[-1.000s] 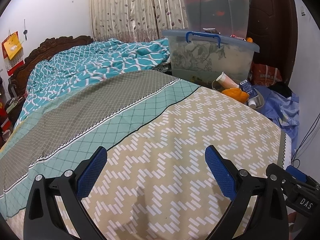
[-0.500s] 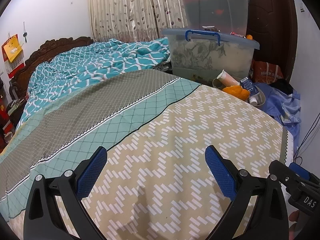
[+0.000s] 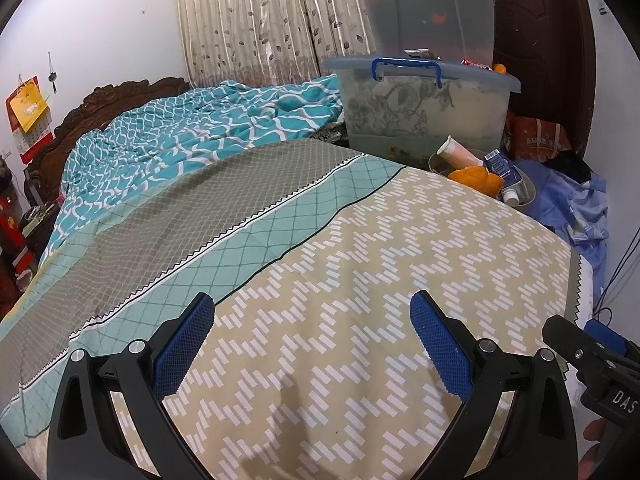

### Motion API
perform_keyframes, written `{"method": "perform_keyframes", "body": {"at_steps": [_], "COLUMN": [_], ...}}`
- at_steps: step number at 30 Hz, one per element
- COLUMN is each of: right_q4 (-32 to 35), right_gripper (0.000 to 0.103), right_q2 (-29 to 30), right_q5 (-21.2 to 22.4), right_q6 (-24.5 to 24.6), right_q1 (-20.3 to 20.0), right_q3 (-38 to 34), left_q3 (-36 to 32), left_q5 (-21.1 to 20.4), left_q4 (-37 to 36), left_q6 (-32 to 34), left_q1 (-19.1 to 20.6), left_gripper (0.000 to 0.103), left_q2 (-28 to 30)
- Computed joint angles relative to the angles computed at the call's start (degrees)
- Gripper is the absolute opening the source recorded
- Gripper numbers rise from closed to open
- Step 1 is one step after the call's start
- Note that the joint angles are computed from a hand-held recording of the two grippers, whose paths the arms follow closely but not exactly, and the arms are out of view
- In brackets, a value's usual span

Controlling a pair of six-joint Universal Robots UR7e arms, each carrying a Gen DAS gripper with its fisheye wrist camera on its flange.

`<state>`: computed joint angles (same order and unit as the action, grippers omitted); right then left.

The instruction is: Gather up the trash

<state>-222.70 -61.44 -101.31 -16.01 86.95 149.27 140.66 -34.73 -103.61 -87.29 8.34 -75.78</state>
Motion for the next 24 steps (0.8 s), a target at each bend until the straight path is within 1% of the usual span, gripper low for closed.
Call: {"method": "perform_keyframes", "body": {"at_steps": [19,24], "right_q4": [-0.3,-0.3], "right_gripper": [0.100,0.100], "right_q2": [-0.1,-0.3], "right_q5": [0.1,0.2], "right_q6": [0.0,0.0], "right_q1": [0.1,0.1], "right_q3": [0.2,0.2], "left_q3": [-0.5,-0.3], "left_q5": [-0.2,-0.3], "left_q4": [0.7,-0.2], "left_q6": [-0.1,0.3], "left_q1": [0.3,0.4], "left_gripper": [0.094,0.094], "left_q2": [-0.2,0.2]}}
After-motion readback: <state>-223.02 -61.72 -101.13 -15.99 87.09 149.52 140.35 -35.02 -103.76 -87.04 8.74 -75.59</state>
